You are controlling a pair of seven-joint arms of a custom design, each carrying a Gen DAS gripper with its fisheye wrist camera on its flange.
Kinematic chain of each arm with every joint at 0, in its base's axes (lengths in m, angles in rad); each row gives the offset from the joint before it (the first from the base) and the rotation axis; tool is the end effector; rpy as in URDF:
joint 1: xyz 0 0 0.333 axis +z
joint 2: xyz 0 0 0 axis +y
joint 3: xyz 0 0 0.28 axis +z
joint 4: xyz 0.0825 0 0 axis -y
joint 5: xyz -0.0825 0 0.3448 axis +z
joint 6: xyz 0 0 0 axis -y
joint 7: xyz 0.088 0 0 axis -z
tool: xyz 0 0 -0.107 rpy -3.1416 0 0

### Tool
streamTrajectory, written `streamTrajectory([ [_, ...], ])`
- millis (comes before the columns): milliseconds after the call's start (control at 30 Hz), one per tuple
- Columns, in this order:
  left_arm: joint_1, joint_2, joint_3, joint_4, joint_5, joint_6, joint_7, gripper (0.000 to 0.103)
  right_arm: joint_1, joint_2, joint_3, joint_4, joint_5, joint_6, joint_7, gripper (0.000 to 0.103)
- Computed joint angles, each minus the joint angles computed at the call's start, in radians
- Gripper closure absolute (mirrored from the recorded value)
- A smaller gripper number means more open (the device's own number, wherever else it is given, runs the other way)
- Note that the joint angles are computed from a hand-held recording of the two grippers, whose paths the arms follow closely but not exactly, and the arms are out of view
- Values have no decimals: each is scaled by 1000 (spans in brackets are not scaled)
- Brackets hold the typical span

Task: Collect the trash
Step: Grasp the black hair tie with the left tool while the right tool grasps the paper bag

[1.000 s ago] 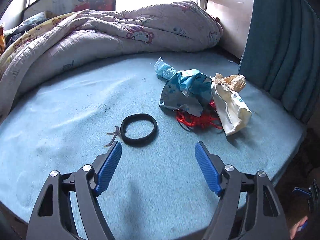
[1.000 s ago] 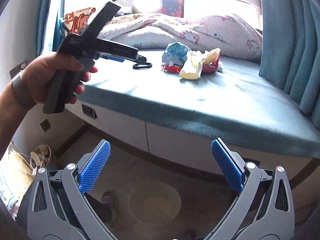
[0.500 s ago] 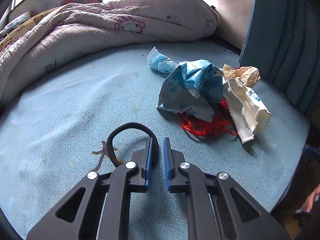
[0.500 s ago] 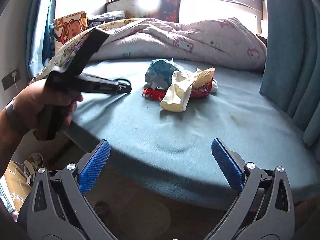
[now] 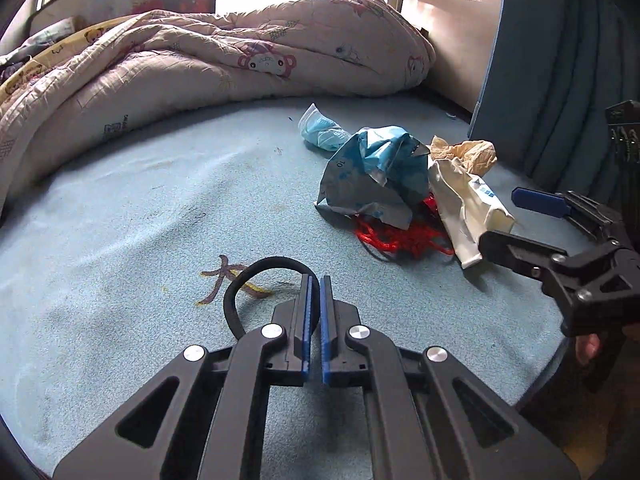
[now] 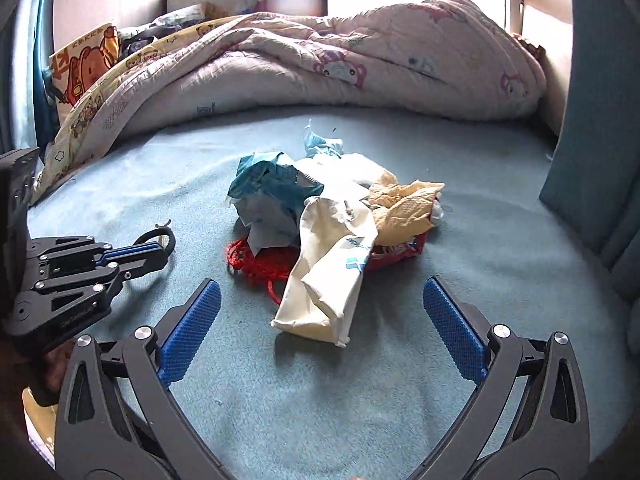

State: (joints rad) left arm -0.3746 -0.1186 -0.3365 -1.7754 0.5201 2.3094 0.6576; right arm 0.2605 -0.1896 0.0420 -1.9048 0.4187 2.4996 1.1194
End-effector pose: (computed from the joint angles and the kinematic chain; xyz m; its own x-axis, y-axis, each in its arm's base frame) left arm 0.4059 -0.3509 0.6410 -0.0665 -0.9951 0.0727 -0.6901 -0.0068 -0.7237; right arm 0.4958 0.1541 0.6414 0.5271 -0.8464 -0.0762 -0.5910 -0.3007 -0.7486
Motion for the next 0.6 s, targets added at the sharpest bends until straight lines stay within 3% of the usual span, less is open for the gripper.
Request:
streamTrajectory([
  [33, 0, -15, 0, -10, 0, 2, -8, 101, -4, 14, 11, 10, -29, 1, 28, 15],
  [100, -2, -39, 0, -27, -14, 8, -1, 100, -2, 31, 16, 25, -53, -14, 38, 62],
  [133, -3, -49, -2, -32, -18, 6, 5, 101, -1, 38, 17, 30, -61, -22, 43, 67],
  [233, -5, -81, -14, -47, -19, -7, 9, 101, 5, 13, 7, 3, -17, -7, 29, 74],
  [400, -9, -140, -33, -76, -28, -19, 1, 101, 13, -115, -16, -98, 59, 34, -20, 74],
  [600, -27, -205, -70, -95, -38, -38, -12, 101, 42, -343, -73, -235, 150, -8, -103, 74],
])
